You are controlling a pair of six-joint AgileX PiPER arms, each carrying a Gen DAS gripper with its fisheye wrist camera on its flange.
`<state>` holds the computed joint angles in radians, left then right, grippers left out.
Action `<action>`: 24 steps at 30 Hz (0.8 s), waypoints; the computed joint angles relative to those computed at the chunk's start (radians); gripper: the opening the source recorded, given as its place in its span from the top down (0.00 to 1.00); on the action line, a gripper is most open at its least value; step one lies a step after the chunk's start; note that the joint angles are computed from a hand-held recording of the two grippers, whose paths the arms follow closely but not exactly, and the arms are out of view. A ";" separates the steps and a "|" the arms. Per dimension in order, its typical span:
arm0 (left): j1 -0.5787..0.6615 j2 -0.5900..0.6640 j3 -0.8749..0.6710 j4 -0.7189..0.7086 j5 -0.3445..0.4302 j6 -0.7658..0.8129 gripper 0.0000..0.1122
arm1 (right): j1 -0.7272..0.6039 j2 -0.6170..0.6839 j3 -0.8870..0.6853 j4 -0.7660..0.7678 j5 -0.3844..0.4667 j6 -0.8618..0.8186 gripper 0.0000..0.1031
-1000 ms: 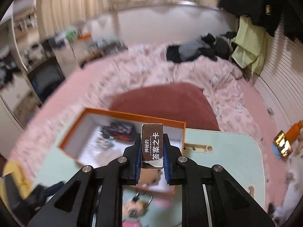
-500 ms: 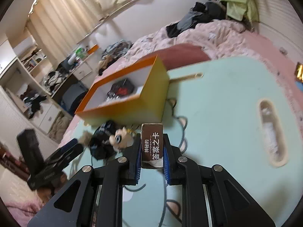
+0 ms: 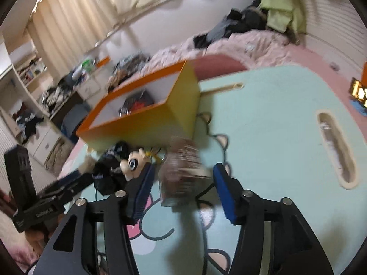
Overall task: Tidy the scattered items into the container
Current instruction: 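Carry the brown card box out and place it on the table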
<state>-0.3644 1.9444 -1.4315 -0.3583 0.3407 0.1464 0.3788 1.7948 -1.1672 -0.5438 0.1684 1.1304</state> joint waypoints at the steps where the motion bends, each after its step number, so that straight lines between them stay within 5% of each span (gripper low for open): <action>1: -0.001 0.000 0.000 0.006 0.000 -0.006 0.14 | 0.004 -0.025 0.020 -0.096 0.010 0.100 0.33; 5: 0.000 -0.001 0.000 0.008 0.004 -0.007 0.14 | 0.078 -0.041 0.020 -0.372 0.213 0.376 0.28; 16: -0.008 0.004 -0.006 0.068 0.016 -0.060 0.14 | 0.212 0.077 -0.138 -0.311 0.567 0.182 0.25; 20: -0.004 0.011 -0.028 0.056 0.044 -0.040 0.14 | 0.206 0.074 -0.126 -0.298 0.536 0.166 0.18; 24: -0.008 -0.027 -0.009 0.087 -0.015 -0.046 0.14 | 0.183 0.064 -0.111 -0.261 0.498 0.144 0.09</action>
<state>-0.3721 1.9170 -1.4409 -0.2712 0.3254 0.1005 0.5614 1.8588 -1.2780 -0.8045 0.6661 1.2743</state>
